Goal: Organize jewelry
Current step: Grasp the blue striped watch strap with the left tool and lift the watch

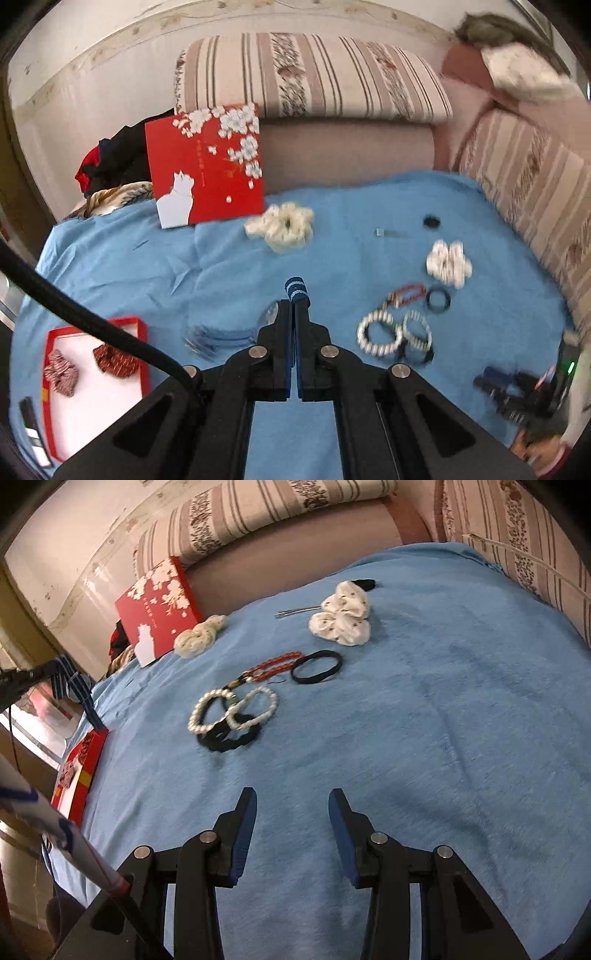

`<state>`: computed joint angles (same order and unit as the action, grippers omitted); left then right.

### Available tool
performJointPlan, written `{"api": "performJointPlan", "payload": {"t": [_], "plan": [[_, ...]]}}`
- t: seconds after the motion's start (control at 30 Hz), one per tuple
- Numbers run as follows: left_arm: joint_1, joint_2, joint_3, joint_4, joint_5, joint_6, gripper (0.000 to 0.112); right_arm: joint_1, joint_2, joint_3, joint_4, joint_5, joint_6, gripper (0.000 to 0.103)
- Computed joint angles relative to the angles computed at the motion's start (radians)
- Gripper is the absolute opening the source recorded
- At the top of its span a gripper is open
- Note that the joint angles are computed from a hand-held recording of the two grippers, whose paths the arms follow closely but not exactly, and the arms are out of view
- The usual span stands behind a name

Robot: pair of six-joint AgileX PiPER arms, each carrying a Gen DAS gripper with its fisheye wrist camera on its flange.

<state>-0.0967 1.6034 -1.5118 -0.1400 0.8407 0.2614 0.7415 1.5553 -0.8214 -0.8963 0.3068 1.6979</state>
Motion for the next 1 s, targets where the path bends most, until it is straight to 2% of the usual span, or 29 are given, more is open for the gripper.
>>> {"api": "performJointPlan", "payload": {"t": [0.07,0.27,0.4,0.43,0.5,0.53,0.6,0.63,0.67,0.7,0.77,0.83,0.93,1.0], "plan": [[-0.004,-0.055,0.132,-0.004,-0.041,0.009,0.001,0.021,-0.002,-0.009,0.016,0.017,-0.018,0.044],[0.067,-0.197,0.570,-0.136,-0.140,0.072,0.001,0.068,-0.020,-0.027,0.046,0.075,-0.064,0.044],[0.189,-0.300,0.754,-0.255,-0.137,0.220,0.002,0.084,-0.017,-0.043,0.057,0.090,-0.072,0.044],[0.233,-0.330,0.779,-0.281,-0.113,0.262,0.002,0.088,-0.016,-0.048,0.056,0.090,-0.070,0.044],[0.287,-0.348,0.785,-0.321,-0.071,0.321,0.003,0.101,-0.008,-0.058,0.047,0.095,-0.060,0.044],[0.301,-0.355,0.777,-0.327,-0.059,0.330,0.007,0.105,-0.002,-0.066,0.047,0.093,-0.062,0.044],[0.289,-0.349,0.742,-0.316,-0.068,0.300,0.020,0.115,0.006,-0.078,0.048,0.096,-0.061,0.044],[0.277,-0.336,0.721,-0.313,-0.077,0.275,0.033,0.122,0.010,-0.084,0.050,0.098,-0.060,0.044],[0.263,-0.319,0.697,-0.327,-0.090,0.259,0.041,0.126,0.013,-0.089,0.050,0.099,-0.059,0.044],[0.251,-0.303,0.677,-0.346,-0.096,0.257,0.044,0.132,0.017,-0.094,0.053,0.101,-0.063,0.044],[0.201,-0.249,0.629,-0.365,-0.112,0.241,0.061,0.140,0.021,-0.102,0.064,0.106,-0.080,0.044],[0.117,-0.192,0.593,-0.318,-0.146,0.173,0.062,0.139,0.023,-0.106,0.084,0.105,-0.110,0.044],[-0.017,-0.129,0.577,-0.154,-0.215,0.021,0.062,0.127,0.032,-0.115,0.121,0.101,-0.162,0.044],[-0.064,-0.104,0.590,-0.093,-0.242,-0.042,0.062,0.104,0.042,-0.123,0.154,0.090,-0.216,0.044]]}}
